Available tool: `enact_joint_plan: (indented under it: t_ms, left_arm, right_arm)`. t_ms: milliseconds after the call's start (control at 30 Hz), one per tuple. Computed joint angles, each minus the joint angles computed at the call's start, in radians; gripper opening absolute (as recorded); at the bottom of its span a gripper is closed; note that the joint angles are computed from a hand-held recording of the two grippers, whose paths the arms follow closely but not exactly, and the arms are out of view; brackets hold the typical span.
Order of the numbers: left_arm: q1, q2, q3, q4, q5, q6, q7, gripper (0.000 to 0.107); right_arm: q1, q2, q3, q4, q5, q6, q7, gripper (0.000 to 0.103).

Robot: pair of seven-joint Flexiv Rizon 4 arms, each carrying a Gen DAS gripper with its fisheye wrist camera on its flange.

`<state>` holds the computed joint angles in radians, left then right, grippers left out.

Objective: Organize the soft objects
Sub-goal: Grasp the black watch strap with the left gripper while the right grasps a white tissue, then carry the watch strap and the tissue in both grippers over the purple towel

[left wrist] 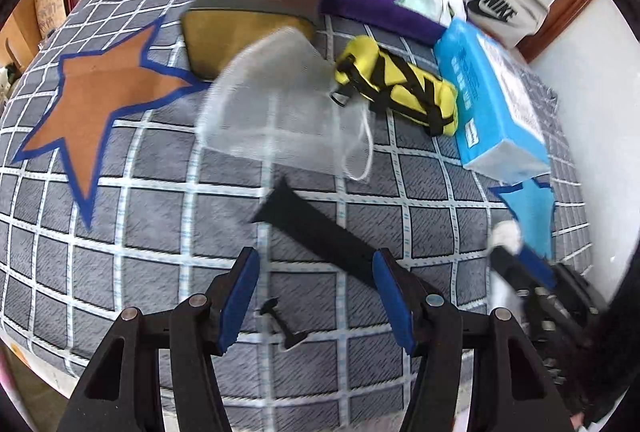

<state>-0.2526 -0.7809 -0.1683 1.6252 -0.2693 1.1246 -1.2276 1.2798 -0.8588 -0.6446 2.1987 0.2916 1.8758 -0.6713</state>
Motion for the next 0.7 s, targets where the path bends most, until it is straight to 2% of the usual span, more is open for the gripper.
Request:
enact_joint_plan:
  t_ms: [100,167,267,333,433,467,500,567,667,700]
  left_arm:
    - [-0.027,-0.014,0.010,-0.010,0.021,0.044,-0.012,0.066]
    - [0.007,-0.023,-0.045,-0.003,-0.017,0.068,0.008,0.066]
    - [0.006,-0.037,-0.062,-0.010,-0.027,0.096,0.025,0.066]
    - [-0.020,-0.040,-0.038,-0.014,-0.004,0.118,0.026,0.056]
    - [-0.053,-0.038,0.005,-0.010,0.041,0.154,0.023,0.034]
    - [-0.050,-0.036,0.007,-0.005,0.052,0.166,0.031,0.026]
    - [-0.023,-0.034,-0.023,0.006,0.043,0.169,0.054,0.020]
    - [0.031,-0.025,-0.073,0.027,0.013,0.153,0.091,0.017]
    - [0.031,-0.007,-0.052,0.040,0.000,0.122,0.087,0.017]
    - [0.034,-0.003,-0.053,0.045,-0.008,0.112,0.086,0.024]
  right_arm:
    - [0.012,0.003,-0.010,0.026,0.029,0.026,0.008,0.021]
    - [0.010,0.005,-0.005,0.036,0.046,0.044,0.007,0.021]
    - [0.009,0.003,-0.001,0.037,0.067,0.052,0.002,0.021]
    - [0.000,0.005,0.011,0.038,0.072,0.061,-0.004,0.021]
    - [-0.005,0.004,0.018,0.033,0.080,0.059,-0.011,0.021]
    - [-0.006,0.003,0.019,0.030,0.081,0.056,-0.012,0.021]
    - [-0.008,0.002,0.022,0.027,0.080,0.056,-0.014,0.021]
    - [-0.012,0.001,0.027,0.021,0.079,0.056,-0.015,0.021]
    - [-0.014,0.002,0.030,0.017,0.076,0.053,-0.020,0.021]
    - [-0.014,0.002,0.032,0.016,0.077,0.055,-0.021,0.021]
